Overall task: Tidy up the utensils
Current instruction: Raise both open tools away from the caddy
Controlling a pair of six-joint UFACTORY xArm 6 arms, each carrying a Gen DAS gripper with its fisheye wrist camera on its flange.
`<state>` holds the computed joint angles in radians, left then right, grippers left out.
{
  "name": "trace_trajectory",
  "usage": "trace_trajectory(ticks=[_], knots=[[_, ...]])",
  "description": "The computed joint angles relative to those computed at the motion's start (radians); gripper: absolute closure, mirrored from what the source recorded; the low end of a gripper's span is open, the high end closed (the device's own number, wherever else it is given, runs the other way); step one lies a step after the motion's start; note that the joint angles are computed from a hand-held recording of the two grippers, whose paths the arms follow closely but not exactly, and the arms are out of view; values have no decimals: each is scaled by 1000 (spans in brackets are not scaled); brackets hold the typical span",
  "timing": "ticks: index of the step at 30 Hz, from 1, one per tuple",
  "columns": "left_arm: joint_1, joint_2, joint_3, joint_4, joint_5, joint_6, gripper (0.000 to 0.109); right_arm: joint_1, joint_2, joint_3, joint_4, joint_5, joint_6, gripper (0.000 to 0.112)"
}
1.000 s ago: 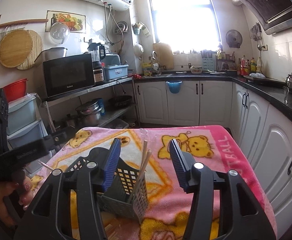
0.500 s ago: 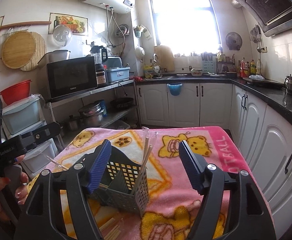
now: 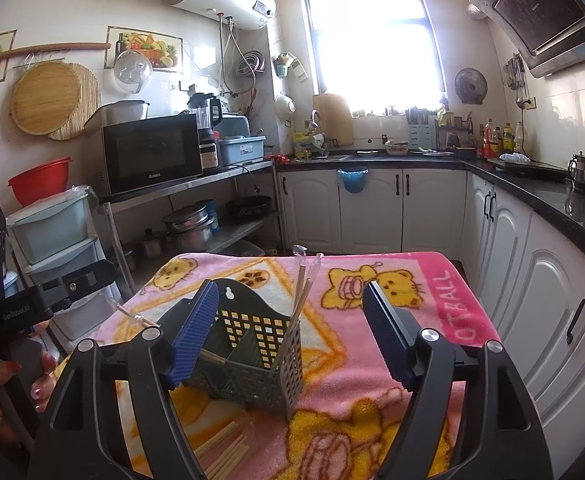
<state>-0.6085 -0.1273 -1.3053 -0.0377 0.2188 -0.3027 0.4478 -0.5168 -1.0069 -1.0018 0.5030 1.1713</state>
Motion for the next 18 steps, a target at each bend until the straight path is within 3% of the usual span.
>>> trace_trajectory(ticks=[18], knots=[[16,-109,160,58,18,-89,16,79,-23,41,49,62,-31,40]])
